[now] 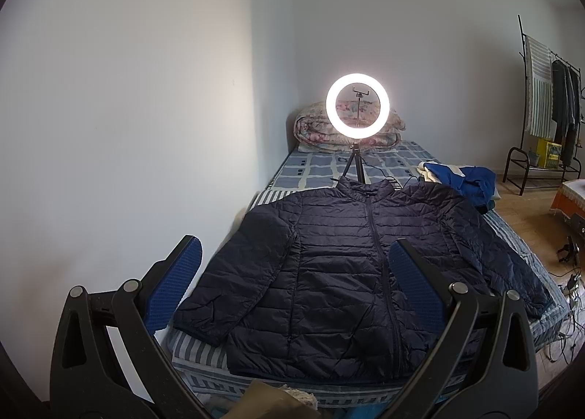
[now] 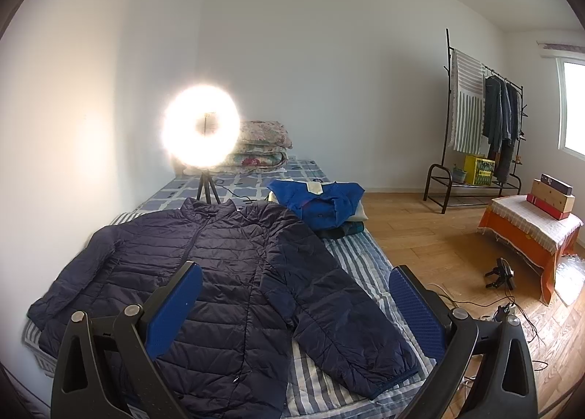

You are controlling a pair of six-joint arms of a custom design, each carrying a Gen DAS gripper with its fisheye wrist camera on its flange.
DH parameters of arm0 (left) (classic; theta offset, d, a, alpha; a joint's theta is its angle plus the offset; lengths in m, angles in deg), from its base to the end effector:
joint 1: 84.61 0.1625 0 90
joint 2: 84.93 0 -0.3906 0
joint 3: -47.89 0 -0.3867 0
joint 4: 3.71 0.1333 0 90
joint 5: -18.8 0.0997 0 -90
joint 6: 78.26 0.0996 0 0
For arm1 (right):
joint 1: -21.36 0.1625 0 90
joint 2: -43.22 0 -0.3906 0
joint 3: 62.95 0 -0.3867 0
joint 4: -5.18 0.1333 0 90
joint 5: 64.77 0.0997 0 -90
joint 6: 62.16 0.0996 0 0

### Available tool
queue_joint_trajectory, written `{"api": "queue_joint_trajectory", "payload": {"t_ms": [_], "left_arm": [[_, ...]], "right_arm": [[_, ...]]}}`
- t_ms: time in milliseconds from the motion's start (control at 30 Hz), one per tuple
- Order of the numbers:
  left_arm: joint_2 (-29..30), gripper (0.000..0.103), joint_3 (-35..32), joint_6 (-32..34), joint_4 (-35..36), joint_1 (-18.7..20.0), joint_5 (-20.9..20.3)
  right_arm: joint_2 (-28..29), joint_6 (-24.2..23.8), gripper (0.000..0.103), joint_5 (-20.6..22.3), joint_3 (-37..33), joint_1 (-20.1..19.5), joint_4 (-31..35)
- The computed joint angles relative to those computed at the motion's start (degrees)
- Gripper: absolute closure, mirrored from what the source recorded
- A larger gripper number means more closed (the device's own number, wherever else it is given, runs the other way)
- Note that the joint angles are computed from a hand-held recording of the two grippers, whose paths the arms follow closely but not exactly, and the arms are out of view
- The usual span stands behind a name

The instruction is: Fold large clothes

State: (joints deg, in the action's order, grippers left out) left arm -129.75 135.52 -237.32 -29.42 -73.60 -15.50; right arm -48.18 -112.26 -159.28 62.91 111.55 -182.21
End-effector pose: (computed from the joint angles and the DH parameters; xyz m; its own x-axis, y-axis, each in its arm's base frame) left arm -0.4278 -0.3029 0.0962 -0.5202 -0.6374 -0.5685 0.5081 0.3040 -0.8059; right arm 0.1269 -0.4427 0.3778 -0.6385 -0.3063 0.7061 -0.7659 0.3431 -0.5437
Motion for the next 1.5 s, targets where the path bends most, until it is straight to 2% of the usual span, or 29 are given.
{"api": "queue_joint_trajectory", "payload": {"t_ms": [1500], "left_arm": [[-0.13,0.0,-0.13,-0.32,0.8,-0.05,-0.01]], "right_arm": [[0.45,-0.25,0.0,-0.09,0.19,0.46,-0.36]]}}
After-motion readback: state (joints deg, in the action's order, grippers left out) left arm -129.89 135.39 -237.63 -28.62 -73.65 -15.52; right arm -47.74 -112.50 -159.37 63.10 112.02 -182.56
